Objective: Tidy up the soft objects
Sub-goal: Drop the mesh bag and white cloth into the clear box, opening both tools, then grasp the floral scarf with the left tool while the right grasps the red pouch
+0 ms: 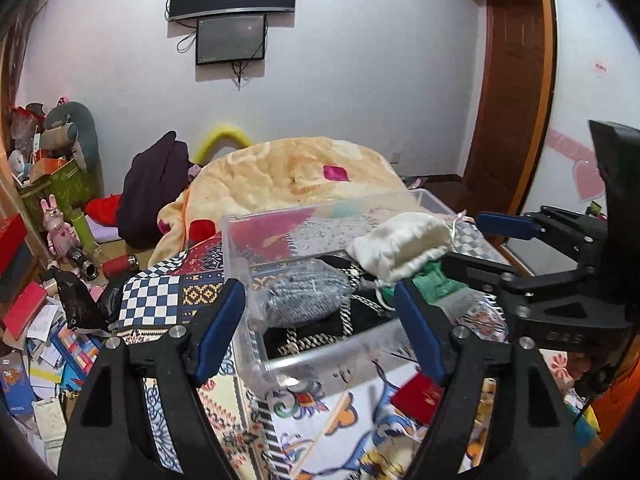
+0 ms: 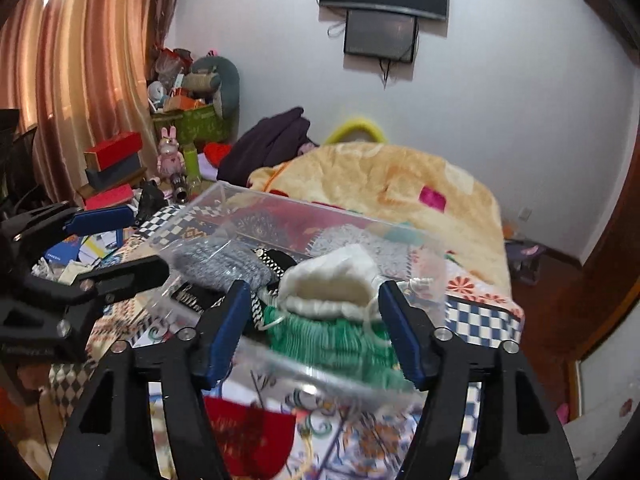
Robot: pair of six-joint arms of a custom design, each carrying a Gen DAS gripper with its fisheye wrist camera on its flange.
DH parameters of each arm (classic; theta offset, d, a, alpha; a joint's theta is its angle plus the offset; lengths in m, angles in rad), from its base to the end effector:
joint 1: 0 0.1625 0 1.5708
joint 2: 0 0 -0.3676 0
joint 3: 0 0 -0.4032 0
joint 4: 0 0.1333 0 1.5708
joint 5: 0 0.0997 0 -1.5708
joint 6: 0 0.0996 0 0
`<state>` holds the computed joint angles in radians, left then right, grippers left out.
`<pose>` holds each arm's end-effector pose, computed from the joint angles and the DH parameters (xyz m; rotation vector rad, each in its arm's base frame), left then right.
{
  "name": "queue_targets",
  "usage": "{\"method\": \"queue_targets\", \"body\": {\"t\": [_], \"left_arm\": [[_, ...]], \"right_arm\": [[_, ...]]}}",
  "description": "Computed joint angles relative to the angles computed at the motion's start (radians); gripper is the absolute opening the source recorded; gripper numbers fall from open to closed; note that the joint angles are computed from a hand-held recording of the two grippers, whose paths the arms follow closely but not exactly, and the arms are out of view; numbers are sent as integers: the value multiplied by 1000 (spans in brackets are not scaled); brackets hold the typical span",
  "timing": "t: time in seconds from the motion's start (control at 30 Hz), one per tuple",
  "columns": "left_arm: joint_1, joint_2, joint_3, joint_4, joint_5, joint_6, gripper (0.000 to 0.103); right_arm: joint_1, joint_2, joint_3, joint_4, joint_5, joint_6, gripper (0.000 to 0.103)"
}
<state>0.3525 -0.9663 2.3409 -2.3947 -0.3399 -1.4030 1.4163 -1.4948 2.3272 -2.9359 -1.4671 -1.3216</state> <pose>-0.2548 -0.3358 -0.0110 0.2164 2.0568 -1.2383 0.0749 -0.4524 0.1961 1.5667 -2.3013 0.6590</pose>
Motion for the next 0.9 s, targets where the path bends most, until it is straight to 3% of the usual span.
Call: {"method": "queue_targets", "body": {"t": [0.13, 0.27, 0.47, 0.6, 0.8, 0.9], "left_arm": [[-46, 2, 18, 31, -27, -58, 87], [-82, 22, 32, 49, -72, -106, 90], [-104, 96, 56, -81, -160, -99, 90], [-112, 141, 70, -136, -219, -126, 90], [-125, 187, 84, -182, -256, -155, 90], [-135, 206, 87, -220, -258, -135, 81]], "right_arm": [[-74, -113, 52, 74, 80, -41, 75], [-133, -174, 94, 102, 107, -70, 76], [-192, -190, 107, 173, 88, -17, 76], [-218, -186, 154, 106, 49, -63, 75], [-256, -184, 165, 154, 36, -82, 75], [-267, -185, 175, 163, 20, -90, 65]]}}
